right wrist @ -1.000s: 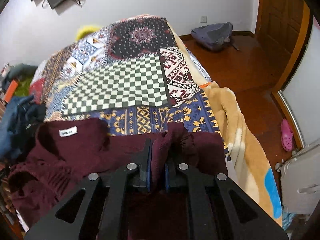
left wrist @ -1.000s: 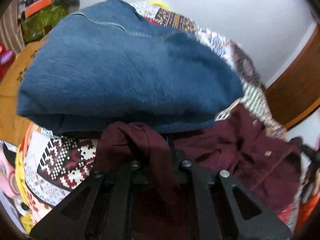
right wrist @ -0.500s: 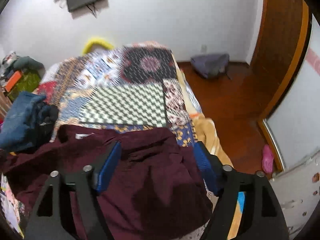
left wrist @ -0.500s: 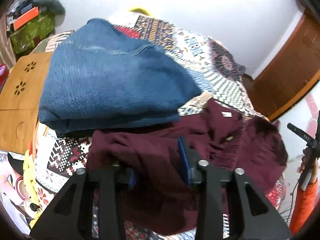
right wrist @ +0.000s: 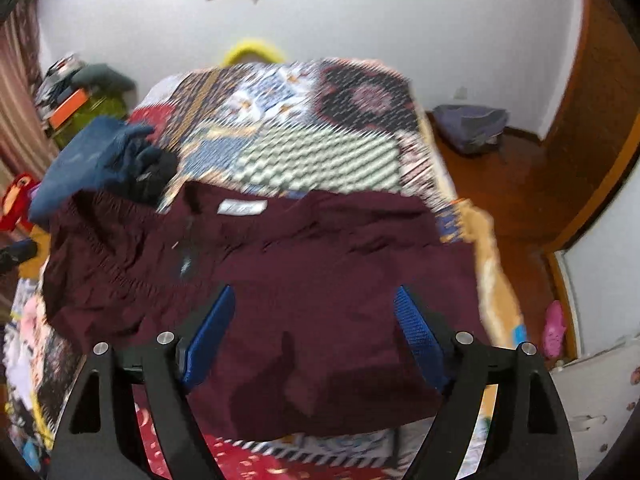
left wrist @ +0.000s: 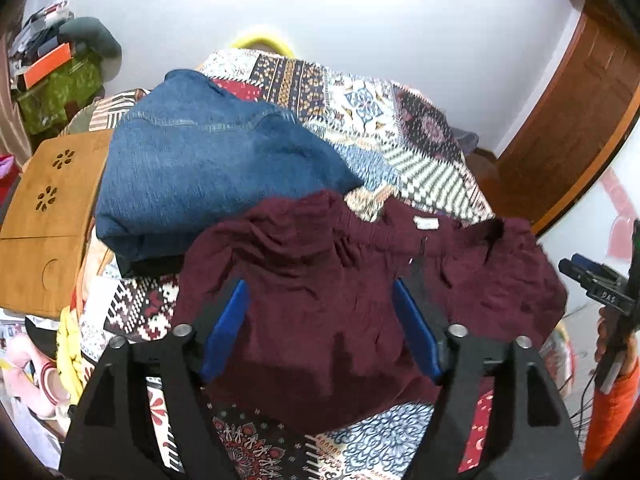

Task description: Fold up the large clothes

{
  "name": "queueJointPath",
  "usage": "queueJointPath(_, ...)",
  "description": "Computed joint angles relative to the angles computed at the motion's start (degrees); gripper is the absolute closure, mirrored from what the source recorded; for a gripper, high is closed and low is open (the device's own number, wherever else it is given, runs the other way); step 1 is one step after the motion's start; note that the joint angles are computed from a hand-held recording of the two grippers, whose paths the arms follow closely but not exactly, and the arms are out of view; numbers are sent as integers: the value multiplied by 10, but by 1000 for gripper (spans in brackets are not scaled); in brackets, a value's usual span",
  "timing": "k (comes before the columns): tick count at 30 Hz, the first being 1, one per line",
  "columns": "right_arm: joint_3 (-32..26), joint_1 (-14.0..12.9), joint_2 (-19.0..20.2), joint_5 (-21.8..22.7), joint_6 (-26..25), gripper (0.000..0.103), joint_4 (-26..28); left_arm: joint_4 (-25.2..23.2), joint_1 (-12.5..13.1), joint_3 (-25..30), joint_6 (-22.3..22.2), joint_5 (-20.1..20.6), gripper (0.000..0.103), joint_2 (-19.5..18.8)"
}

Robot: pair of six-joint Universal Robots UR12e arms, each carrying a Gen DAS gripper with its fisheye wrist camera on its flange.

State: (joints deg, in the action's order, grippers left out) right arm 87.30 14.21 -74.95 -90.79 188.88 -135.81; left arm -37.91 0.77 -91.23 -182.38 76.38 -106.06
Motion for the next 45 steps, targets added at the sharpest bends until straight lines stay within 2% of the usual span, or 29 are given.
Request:
queueJointPath(4, -1, 12, 10, 7, -23, 24, 33, -30, -12, -10, 27, 0, 26, -6)
queueJointPath(8, -7, 24, 24, -13, -49, 24, 84, -55, -24, -18, 41, 5, 26, -18)
queueJointPath(10, -2, 28, 26, -21, -55, 24, 89, -59, -31, -23, 42, 17, 26, -24)
queueJointPath(13, 9, 30, 21, -31, -58, 24, 69, -45, -43, -33, 51, 56, 25, -30)
queueJointPath(17, 4, 28, 19, -18, -41, 24, 78, -4, -63, -51, 90, 117, 24, -26)
queueJointPath(21, 3, 26, 15, 11, -24, 24, 68, 7, -60, -64, 90, 113, 24, -14)
queueJointPath(26, 0, 34, 16, 17, -29, 24, 47, 36, -38, -86, 31, 89, 24, 10)
queueJointPath(30, -4, 46, 16, 13, -40, 24, 28, 68, -15, -104, -32, 79, 24, 31)
queueJointPath(34, -8, 51, 19, 29, -40, 24, 17, 84, 10, -122, -105, 68, 22, 45)
queueJointPath(39, -15, 60, 27, 34, -48, 24, 17, 78, 55, -149, -191, -16, 22, 53)
queueJointPath(45, -23, 68, 36, 26, -58, 24, 40, 79, 81, -165, -248, -149, 22, 32)
